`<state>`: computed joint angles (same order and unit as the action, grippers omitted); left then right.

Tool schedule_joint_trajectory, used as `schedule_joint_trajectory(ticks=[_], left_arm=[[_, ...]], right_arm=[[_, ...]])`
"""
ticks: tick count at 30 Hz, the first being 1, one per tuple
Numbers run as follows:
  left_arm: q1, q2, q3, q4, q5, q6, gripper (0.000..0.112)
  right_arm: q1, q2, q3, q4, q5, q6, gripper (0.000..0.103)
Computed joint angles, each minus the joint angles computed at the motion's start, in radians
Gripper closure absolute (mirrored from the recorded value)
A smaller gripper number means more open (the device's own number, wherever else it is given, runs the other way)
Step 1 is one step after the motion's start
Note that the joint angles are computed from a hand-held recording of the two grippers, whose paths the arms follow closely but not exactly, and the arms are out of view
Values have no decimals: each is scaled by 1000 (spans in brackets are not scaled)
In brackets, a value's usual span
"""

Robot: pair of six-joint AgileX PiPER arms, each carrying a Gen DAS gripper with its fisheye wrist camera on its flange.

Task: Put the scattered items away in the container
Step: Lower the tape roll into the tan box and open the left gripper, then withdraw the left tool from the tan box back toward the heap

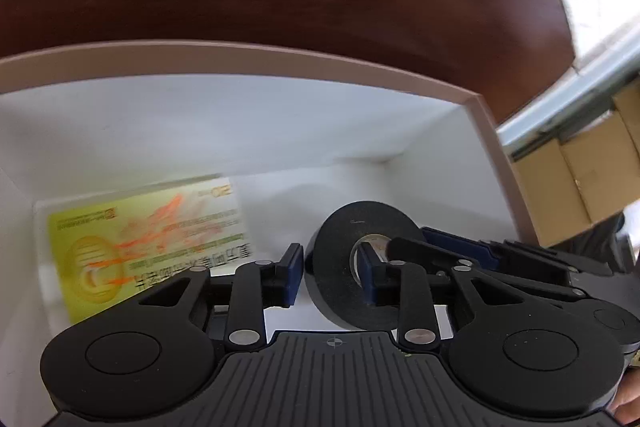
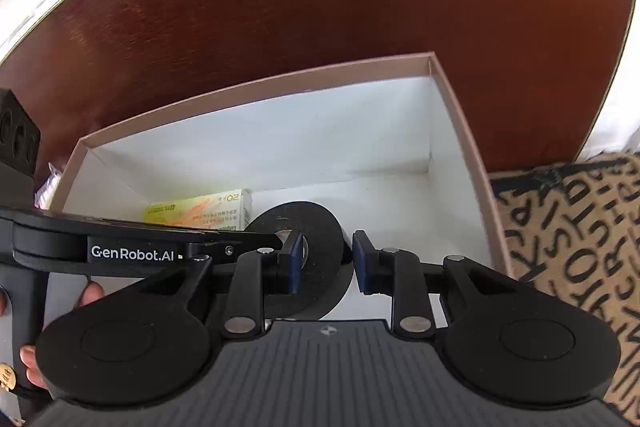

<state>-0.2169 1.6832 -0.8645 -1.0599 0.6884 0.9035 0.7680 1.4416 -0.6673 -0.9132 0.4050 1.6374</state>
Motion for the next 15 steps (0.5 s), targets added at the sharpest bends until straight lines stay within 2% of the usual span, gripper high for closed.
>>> schedule_joint_trajectory(ticks=[2,3,5,6,8,11,13,15], left_arm=[[20,-18,10,10,-10,27,54],[35,-31,26,-14,-13,67,49],[68,-57,51,-51,0,100,38],[79,-76,65,-67,2,112,32],[90,-144,126,-140,-33,196,24],[93,-263,223,-290,-92,336,15],[98,-342,278,-351,-110,388,10],[101,-420,323,-377,-120,407,9]], right_arm=[[-4,-12,18,-32,-35,28,41],[-9,-25,34,-58,-68,41,40],[10,-49,54,-137,-80,129,25],[20,-61,61,-150,-82,143,24],[39,-97,88,-219,-103,211,11],[85,-141,118,-269,-101,288,3],[130,-169,133,-287,-64,338,2],[183,-193,142,-287,-15,396,1]])
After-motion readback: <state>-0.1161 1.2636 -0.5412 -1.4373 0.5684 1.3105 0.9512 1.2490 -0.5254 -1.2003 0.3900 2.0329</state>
